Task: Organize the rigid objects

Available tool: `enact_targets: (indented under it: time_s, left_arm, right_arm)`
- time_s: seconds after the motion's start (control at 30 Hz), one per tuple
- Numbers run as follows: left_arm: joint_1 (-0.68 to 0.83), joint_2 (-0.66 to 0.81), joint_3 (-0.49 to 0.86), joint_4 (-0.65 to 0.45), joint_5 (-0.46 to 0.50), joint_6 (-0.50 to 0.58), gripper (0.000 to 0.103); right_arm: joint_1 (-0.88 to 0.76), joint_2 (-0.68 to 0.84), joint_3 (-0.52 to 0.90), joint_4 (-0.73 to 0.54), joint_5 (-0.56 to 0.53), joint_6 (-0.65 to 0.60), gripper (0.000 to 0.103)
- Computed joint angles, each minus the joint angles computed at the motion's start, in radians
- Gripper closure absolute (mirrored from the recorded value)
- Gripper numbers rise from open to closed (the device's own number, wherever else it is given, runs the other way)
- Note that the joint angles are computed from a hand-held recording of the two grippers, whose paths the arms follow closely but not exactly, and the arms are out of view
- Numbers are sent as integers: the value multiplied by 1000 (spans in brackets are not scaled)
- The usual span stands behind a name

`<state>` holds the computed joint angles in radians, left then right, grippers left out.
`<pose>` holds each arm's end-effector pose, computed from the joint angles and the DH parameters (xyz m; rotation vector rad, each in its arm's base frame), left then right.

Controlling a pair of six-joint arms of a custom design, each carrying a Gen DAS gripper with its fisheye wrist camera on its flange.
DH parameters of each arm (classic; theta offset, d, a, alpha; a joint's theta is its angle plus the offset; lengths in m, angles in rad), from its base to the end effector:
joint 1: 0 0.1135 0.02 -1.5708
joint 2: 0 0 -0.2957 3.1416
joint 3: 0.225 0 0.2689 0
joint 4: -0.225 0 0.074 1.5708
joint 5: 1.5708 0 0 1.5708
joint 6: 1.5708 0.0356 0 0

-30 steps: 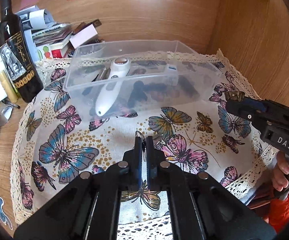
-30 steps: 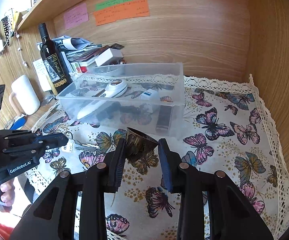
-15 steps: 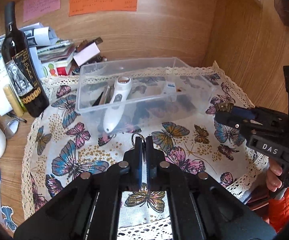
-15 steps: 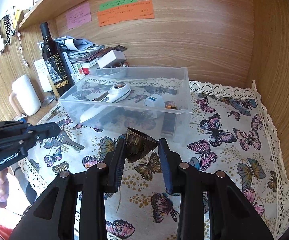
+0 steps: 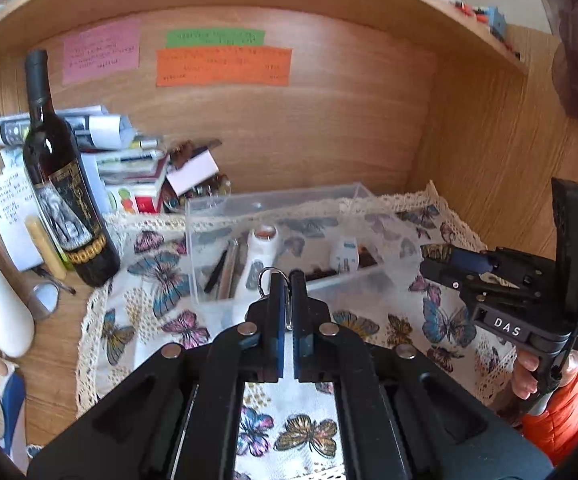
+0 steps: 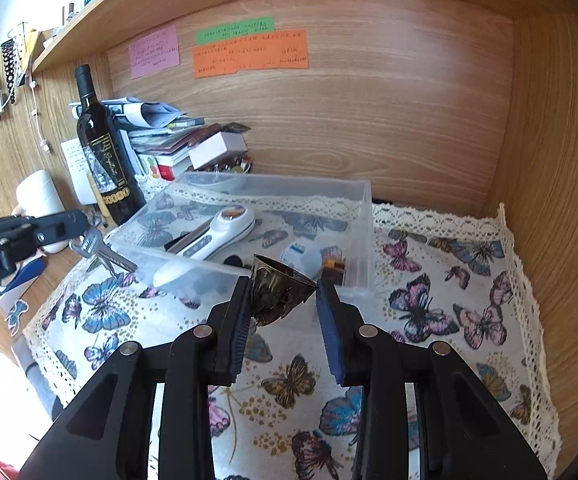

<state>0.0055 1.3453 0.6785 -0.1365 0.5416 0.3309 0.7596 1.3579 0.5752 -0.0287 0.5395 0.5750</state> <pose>0.2696 -0.0169 0.2115 0.6170 2.1922 -0.4665 0.1994 0.1642 0.1844 0.0395 2.2429 0.0664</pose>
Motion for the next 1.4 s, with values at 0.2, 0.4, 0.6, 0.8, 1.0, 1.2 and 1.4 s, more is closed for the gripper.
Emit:
enact_targets:
  time_s: [0.2,0.4,0.6,0.8,1.0,1.2,1.4]
  left_arm:
    - [2,62,110,-21,20,-21,102]
    - [-25,152,190,1,1,-41,101]
    - [-72,283,240,11,-50,-33,101]
    - [-111,410,290,-21,-87,-8,101]
    - [-117,494,351,-117,-80,19,101]
    - [-101,443,317,-127,-51,35,99]
    - [-59,313,224,-64,-7,42,83]
  right_arm:
    - [-43,15,62,-21,6,-55,73]
    - [-97,75,114,-15,-19,-91,73]
    - [-161,166,147,-4,-87,-94,73]
    - [-214,265,182,5,-171,-97,73]
    - [-217,315,211,-8,-183,-102,68]
    - [-188,263,182,10,-154,-101,50]
    - [-109,150,137,-8,-54,-81,50]
